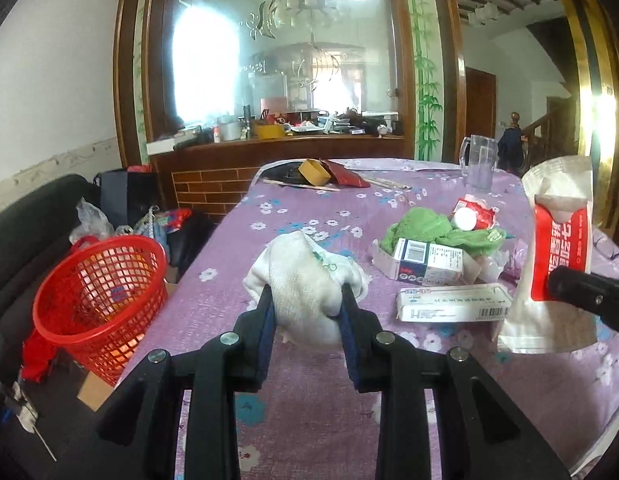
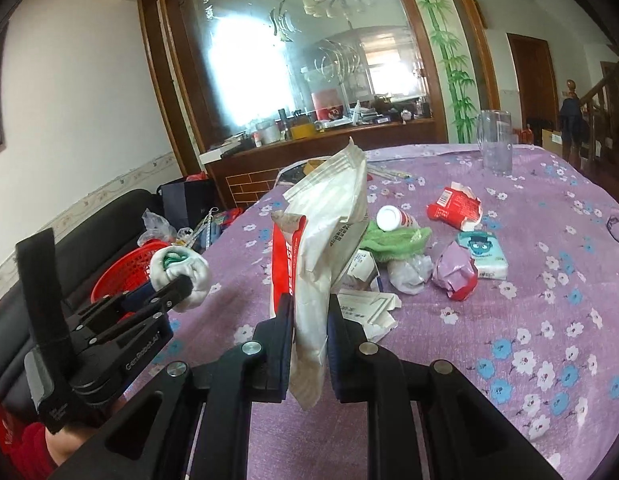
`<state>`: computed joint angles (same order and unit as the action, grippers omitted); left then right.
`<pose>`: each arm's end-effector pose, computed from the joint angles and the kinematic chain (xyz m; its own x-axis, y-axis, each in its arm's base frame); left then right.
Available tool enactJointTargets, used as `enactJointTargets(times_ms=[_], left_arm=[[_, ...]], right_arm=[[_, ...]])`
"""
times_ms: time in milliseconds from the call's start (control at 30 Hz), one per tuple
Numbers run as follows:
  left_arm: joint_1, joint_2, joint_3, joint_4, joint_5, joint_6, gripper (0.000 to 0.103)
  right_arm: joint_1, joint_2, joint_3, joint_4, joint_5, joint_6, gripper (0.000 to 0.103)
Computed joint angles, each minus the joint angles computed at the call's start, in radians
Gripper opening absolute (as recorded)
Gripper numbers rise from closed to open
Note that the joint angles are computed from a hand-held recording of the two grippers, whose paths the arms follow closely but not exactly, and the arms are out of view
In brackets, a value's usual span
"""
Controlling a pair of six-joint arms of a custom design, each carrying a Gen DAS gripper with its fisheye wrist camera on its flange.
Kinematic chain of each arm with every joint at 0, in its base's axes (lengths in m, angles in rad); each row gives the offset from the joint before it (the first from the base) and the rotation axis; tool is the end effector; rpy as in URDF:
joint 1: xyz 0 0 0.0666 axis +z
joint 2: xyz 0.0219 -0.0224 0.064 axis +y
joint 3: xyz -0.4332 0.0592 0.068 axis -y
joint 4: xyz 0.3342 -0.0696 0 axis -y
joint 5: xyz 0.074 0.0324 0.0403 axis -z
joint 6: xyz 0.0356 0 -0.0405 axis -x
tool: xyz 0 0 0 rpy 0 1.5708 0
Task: Collect trash
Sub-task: 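Carry the bag and tissue over the red basket and open both tools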
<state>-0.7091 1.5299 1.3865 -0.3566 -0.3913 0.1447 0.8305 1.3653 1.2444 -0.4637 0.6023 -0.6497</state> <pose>0.3855 -0.3134 0.4670 -0.4102 0.1763 -0.8948 0.2918 0.9549 0.0544 0.2971 0.2946 0.4711 -0.4716 0.2228 -0.8532 -0.0055 0.9668 0.2555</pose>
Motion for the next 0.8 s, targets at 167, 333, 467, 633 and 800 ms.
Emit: enactJointTargets(times_ms=[167,333,467,633,800], left_arm=[[-0.012,0.003,-0.001,-0.013,-0.020,0.000,0.029],[-0.029,0.005,-0.010,0.002,-0.050,-0.017,0.029],[-0.037,0.005,-0.014,0.018,-0.071,-0.032,0.029],[-0.040,0.005,-0.016,0.025,-0.083,-0.041,0.029],[-0.045,0.004,-0.019,0.027,-0.090,-0.044,0.029]], right_arm=[[-0.003,0.005,0.005,-0.009,0.000,-0.005,0.017],[0.002,0.013,0.012,-0.026,0.002,-0.017,0.017],[0.011,0.013,0.015,-0.030,0.021,-0.015,0.017],[0.007,0.013,0.011,-0.031,0.016,-0.025,0.017],[0.006,0.013,0.010,-0.033,0.011,-0.027,0.017]])
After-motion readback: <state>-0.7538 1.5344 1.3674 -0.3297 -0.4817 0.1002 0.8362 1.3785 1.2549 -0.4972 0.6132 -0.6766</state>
